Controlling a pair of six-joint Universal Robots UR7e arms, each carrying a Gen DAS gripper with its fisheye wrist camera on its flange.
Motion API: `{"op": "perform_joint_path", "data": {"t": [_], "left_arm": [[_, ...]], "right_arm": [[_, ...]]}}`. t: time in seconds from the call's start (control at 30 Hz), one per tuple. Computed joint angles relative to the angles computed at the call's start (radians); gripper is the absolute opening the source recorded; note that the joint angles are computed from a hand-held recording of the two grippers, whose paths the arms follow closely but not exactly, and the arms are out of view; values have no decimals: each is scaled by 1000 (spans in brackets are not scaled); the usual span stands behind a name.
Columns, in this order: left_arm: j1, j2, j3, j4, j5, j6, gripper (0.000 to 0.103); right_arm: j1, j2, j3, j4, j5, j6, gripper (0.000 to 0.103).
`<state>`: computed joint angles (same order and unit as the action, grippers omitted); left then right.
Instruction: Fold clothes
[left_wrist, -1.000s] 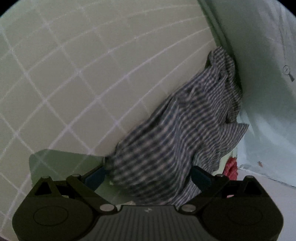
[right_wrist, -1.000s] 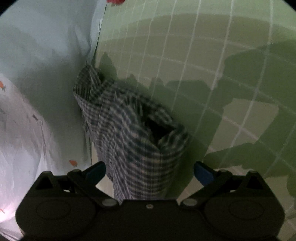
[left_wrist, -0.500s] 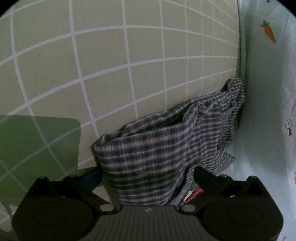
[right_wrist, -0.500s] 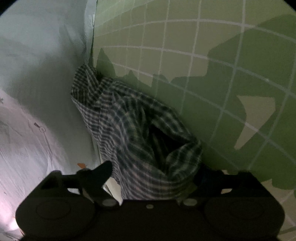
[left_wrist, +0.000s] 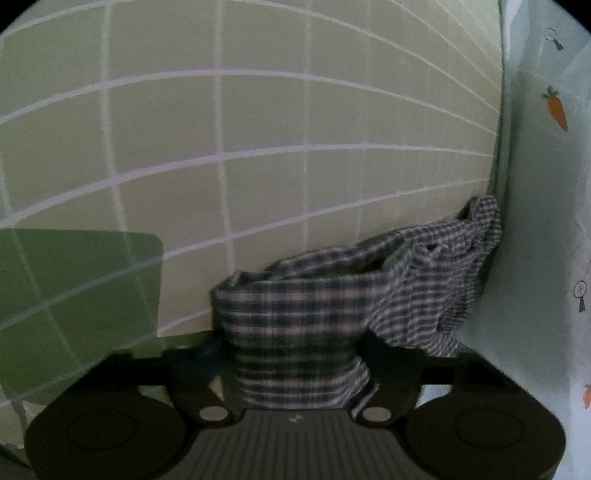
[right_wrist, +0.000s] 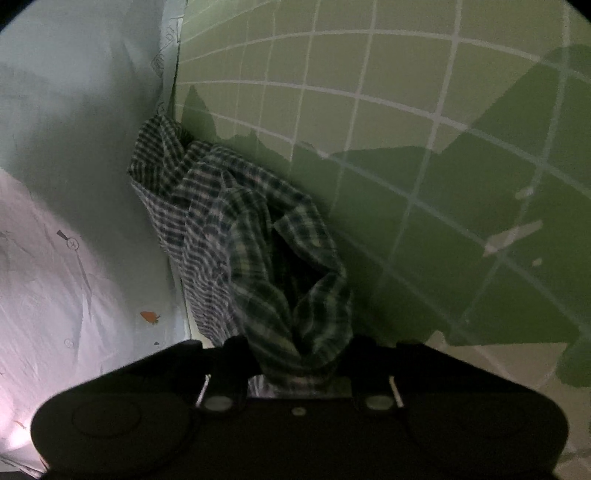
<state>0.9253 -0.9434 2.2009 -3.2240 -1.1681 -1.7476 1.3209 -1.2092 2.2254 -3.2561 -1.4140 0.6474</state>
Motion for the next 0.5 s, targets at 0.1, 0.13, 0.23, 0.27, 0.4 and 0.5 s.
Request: {"op": "perform_joint_path", "data": {"t": [0.1,0.13,0.23,0.27,0.4,0.5], "left_arm": [[4,11,14,-40,-10,-21,36],[4,14,18,-52,-12,-18,27],[-13,-5,33,-42,-11,-15,20],[-23,-16,37,-30,-10,-10,18],[-81,-67,87,-14,10,-43,16],[-131,-105,128,1,30,-86,15]], "right_arm": [[-1,-17,16,-2,2,-8,16],[-1,-23,21,-1,2,-11,16],[-7,-71,66,1,6,-23,15],[-8,-87,78,4,8,-25,15],[-24,-166,140,20,30,-28,14],[-46,-236,197,50,49,-23,14]]}}
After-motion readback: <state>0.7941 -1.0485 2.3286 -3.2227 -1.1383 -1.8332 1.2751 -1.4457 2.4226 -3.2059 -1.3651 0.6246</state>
